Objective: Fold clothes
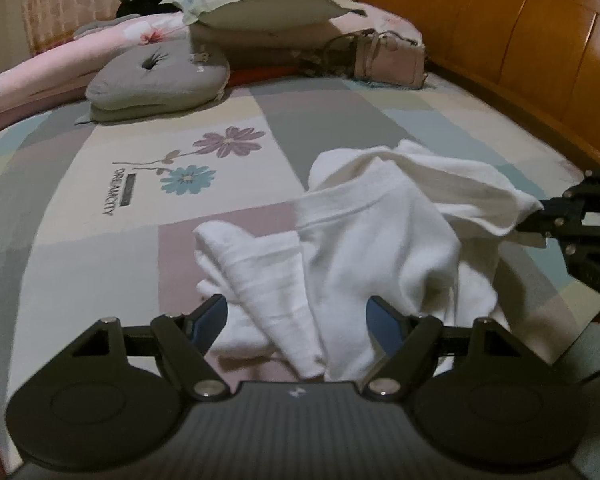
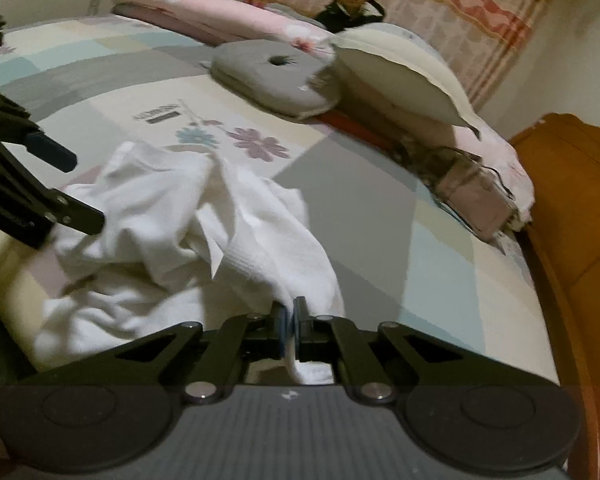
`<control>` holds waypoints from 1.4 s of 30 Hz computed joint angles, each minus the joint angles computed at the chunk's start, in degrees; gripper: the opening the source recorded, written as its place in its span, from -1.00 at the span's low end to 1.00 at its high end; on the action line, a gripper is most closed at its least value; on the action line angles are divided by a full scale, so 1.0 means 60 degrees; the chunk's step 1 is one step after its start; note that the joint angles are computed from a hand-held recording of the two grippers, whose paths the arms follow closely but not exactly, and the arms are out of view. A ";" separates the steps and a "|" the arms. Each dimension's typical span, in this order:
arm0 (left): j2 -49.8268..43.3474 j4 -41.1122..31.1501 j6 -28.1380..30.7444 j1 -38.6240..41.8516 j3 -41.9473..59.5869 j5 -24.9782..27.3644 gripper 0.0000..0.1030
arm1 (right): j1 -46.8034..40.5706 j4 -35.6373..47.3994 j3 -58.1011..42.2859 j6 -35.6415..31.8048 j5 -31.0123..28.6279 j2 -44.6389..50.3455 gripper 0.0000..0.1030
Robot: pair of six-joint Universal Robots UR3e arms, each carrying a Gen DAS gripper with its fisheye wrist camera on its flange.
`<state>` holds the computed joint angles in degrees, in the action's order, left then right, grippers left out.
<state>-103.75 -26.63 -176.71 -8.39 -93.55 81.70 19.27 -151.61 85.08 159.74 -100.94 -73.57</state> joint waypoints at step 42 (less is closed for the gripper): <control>-0.0336 -0.1377 0.0800 0.1749 0.0123 -0.5076 -0.96 | -0.1075 -0.0600 0.0777 -0.2280 0.1807 0.0003 -0.89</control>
